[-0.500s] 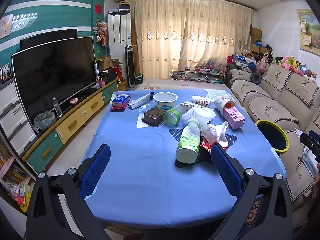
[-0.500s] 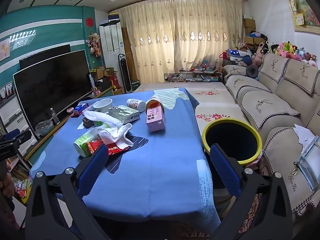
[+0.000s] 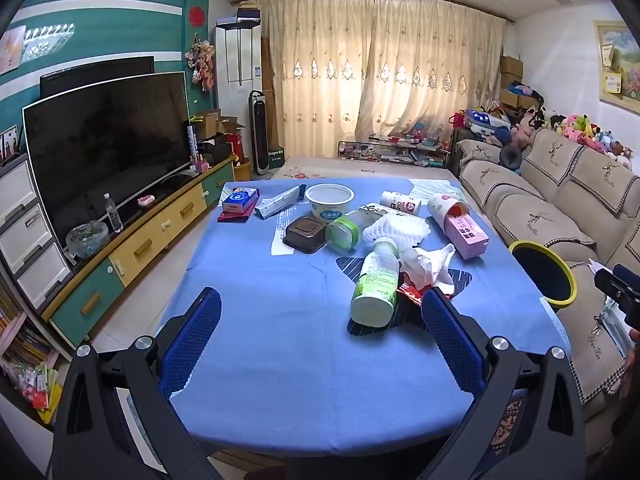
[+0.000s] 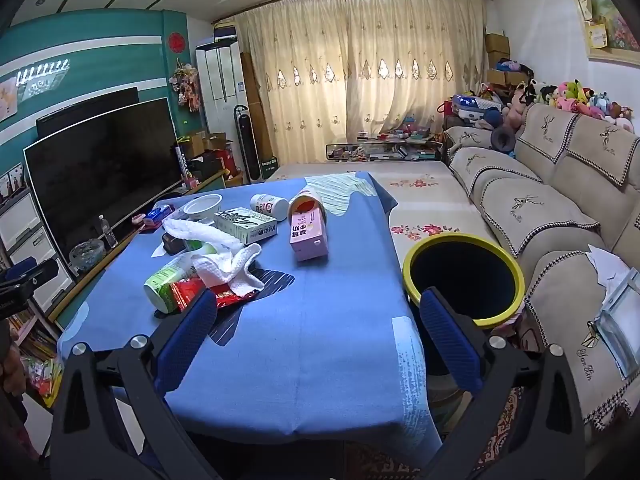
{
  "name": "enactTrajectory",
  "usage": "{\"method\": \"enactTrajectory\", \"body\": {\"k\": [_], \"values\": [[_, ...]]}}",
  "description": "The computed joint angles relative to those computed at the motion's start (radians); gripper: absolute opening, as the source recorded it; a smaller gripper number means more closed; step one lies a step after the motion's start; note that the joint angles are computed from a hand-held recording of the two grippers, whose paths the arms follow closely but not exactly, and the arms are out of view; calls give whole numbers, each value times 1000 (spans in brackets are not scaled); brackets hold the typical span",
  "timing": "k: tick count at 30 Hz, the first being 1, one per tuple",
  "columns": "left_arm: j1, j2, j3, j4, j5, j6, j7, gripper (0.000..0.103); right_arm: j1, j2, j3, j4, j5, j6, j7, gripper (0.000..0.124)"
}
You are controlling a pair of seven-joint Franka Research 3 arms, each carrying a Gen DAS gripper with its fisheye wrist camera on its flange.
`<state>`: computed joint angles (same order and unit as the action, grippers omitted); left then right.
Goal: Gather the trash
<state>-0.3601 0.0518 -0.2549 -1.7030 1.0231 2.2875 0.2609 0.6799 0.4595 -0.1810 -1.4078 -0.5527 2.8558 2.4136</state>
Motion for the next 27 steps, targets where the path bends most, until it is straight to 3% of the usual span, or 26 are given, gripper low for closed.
{"method": "enactTrajectory", "body": {"k": [20, 21, 27], "values": [[-10, -8, -13, -14, -7, -6, -7, 99, 2, 23, 4, 25, 30, -14, -21, 97], [3, 14, 0, 14, -16, 25, 20, 99, 2, 26, 4, 27, 32, -13, -22, 97], [3, 7, 5, 8, -31, 30, 30, 99, 1, 26, 6, 26, 42, -16, -30, 97]]}}
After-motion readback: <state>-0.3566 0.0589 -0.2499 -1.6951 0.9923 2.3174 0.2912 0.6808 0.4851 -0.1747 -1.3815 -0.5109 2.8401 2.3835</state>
